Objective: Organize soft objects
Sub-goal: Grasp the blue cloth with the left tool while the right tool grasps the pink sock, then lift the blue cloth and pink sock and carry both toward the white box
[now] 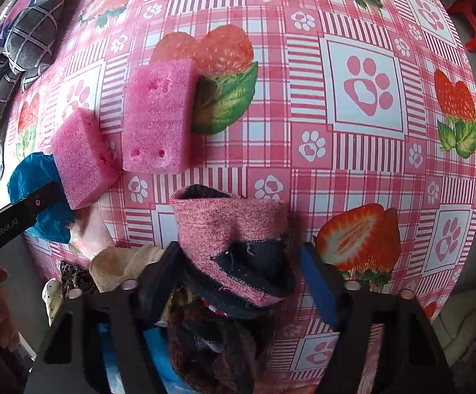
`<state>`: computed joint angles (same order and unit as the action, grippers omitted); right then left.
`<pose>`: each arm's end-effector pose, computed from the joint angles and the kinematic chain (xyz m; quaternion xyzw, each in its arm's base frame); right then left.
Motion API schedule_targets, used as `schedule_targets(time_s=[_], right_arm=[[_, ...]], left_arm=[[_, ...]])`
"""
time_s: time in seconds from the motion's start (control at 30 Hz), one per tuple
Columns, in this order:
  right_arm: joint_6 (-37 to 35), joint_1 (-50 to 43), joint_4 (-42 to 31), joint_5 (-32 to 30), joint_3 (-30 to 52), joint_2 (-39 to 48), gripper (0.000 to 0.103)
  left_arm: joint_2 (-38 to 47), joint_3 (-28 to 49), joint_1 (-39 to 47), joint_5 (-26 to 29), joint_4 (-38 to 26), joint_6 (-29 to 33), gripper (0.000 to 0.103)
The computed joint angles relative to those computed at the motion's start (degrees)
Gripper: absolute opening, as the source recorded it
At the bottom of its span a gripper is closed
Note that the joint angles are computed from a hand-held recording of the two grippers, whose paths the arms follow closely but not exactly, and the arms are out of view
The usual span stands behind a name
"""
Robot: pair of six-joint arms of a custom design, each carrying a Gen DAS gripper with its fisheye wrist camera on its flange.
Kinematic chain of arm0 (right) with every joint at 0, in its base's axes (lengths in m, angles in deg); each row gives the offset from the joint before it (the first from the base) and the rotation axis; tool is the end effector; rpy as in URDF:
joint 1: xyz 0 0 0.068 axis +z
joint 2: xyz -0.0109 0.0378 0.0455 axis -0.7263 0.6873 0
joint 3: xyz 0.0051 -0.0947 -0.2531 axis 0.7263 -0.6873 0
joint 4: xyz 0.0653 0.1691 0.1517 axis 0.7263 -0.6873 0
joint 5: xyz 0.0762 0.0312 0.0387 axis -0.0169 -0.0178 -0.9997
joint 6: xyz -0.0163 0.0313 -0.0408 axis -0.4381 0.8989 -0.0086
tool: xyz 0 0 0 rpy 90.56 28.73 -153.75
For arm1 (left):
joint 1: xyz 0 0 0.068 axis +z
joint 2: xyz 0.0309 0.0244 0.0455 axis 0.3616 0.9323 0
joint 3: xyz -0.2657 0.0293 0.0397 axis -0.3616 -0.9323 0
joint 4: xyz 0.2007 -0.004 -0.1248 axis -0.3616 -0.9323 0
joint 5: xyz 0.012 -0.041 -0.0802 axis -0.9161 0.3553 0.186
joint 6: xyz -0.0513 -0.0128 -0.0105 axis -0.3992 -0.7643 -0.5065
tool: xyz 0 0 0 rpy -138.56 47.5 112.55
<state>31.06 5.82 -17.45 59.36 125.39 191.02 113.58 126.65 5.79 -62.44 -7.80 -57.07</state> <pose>0.2088 0.2813 0.1506 -0.3250 -0.9404 -0.0729 0.0679 0.3488 -0.0938 0.1465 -0.2561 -0.9650 -0.0307 0.0472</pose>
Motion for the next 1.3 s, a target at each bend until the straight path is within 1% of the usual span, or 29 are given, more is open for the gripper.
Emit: schedule_targets(time_s=[0.03,0.07,0.1,0.13,0.17,0.23,0.3,0.4,0.47,0.6,0.7,0.77,0.93,0.97,1.03,1.1,1.3], right_arm=[[0.6,0.0,1.2,-0.6,-0.4,0.3,0.054],[1.2,0.1,2.2,-0.7,-1.7,-0.8,0.050],[1.4,0.2,3.2,-0.5,-2.4,-1.3,0.044],[1.3,0.3,3.0,-0.1,-2.4,-1.6,0.039],[1.2,0.4,2.4,0.5,-2.7,-2.5,0.038],[1.6,0.9,1.3,2.1,-2.5,-3.6,0.038],[3.1,1.3,1.0,3.6,-3.4,-5.4,0.038],[6.4,2.5,1.9,5.0,-6.2,-9.3,0.038],[7.8,3.2,1.1,6.1,-6.5,-10.9,0.038],[9.9,4.9,-1.5,7.9,-6.0,-13.4,0.038],[11.0,5.0,-3.1,8.6,-7.1,-16.3,0.038],[12.8,6.0,-4.3,9.1,-8.3,-19.0,0.038],[16.0,8.5,-6.3,9.9,-11.3,-24.6,0.038],[18.3,10.6,-9.2,10.4,-12.2,-28.3,0.038],[20.4,12.2,-9.8,11.3,-12.3,-29.5,0.038],[24.4,15.7,-11.7,12.6,-12.7,-32.0,0.038],[36.8,25.9,-13.9,14.3,-12.8,-34.3,0.038]], left_arm=[[0.9,0.8,0.0,0.8,-1.2,0.1,0.065],[0.3,-1.1,0.8,1.1,-0.1,1.0,0.058],[0.1,-1.2,0.8,1.5,-0.1,1.4,0.053],[-0.4,-1.9,0.4,2.1,0.0,1.7,0.044],[-0.9,-2.2,0.3,2.7,0.1,2.2,0.041],[-2.4,-3.4,0.2,3.8,0.6,2.9,0.037],[-4.1,-4.0,-0.8,4.3,0.9,2.3,0.036],[-7.9,-5.5,-1.2,4.5,1.1,2.7,0.036],[-10.7,-5.9,-1.5,5.2,0.6,3.3,0.036],[-15.3,-6.0,-2.9,6.7,-1.6,3.6,0.036],[-18.4,-5.9,-5.2,7.7,-3.9,3.1,0.036],[-19.6,-3.6,-6.2,8.0,-6.9,3.6,0.036],[-24.6,-4.3,-10.3,8.8,-10.2,3.5,0.036],[-25.4,-4.1,-11.1,9.2,-11.3,3.4,0.036],[-27.6,-4.7,-13.3,9.9,-12.7,3.2,0.036],[-30.4,-5.9,-15.8,10.3,-13.9,2.8,0.036],[-39.5,-10.6,-24.3,11.3,-18.1,0.8,0.036]])
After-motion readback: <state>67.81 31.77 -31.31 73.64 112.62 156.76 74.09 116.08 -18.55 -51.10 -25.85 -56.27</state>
